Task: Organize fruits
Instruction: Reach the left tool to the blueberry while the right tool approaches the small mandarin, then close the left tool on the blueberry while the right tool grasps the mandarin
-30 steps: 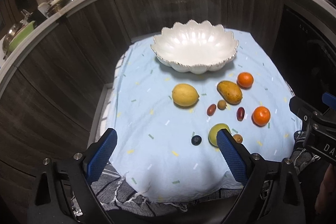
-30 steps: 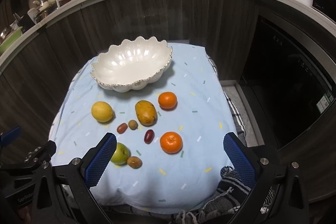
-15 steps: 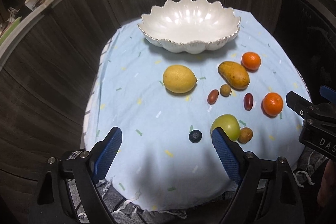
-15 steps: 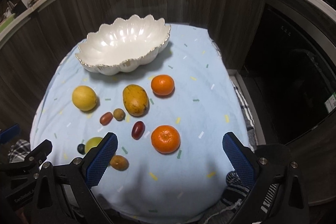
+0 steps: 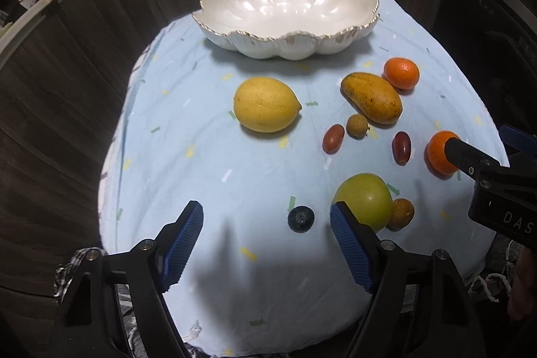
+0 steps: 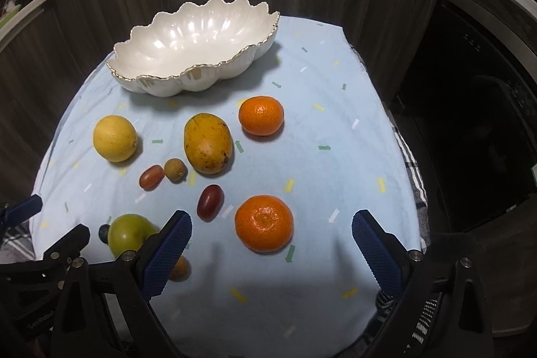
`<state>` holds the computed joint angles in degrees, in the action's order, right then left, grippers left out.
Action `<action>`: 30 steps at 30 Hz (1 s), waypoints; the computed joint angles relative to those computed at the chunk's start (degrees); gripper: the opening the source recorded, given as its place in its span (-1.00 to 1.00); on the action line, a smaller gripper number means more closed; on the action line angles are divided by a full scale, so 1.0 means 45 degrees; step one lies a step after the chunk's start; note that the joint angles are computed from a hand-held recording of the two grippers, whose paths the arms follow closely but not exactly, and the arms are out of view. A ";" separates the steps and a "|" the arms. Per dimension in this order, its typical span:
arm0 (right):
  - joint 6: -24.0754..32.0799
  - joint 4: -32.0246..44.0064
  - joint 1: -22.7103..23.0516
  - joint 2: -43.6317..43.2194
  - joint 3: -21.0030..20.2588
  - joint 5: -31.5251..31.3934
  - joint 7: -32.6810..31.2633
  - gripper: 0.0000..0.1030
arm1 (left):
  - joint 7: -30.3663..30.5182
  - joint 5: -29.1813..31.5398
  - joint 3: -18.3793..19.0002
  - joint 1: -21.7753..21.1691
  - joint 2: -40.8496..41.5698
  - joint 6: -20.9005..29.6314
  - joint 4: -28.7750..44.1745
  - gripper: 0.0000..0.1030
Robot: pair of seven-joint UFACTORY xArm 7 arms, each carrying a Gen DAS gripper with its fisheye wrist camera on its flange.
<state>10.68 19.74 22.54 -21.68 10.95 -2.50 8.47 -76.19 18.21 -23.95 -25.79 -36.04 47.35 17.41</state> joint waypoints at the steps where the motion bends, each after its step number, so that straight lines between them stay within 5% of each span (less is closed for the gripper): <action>1: -0.0039 0.0027 -0.0053 0.0094 0.0023 -0.0051 0.0000 0.88 | -0.0006 0.0021 0.0030 0.0027 0.0108 -0.0234 -0.0074 0.46; 19: -0.0767 0.0432 -0.0223 0.1868 -0.0008 -0.0332 -0.0082 0.63 | -0.0233 0.0708 0.0154 0.0589 0.1655 -0.2772 -0.0561 -0.16; 30: -0.0694 0.0610 0.0103 0.2533 -0.0222 0.0386 -0.0849 0.09 | -0.0459 0.1158 -0.0110 0.0695 0.1970 -0.3412 -0.0617 -0.56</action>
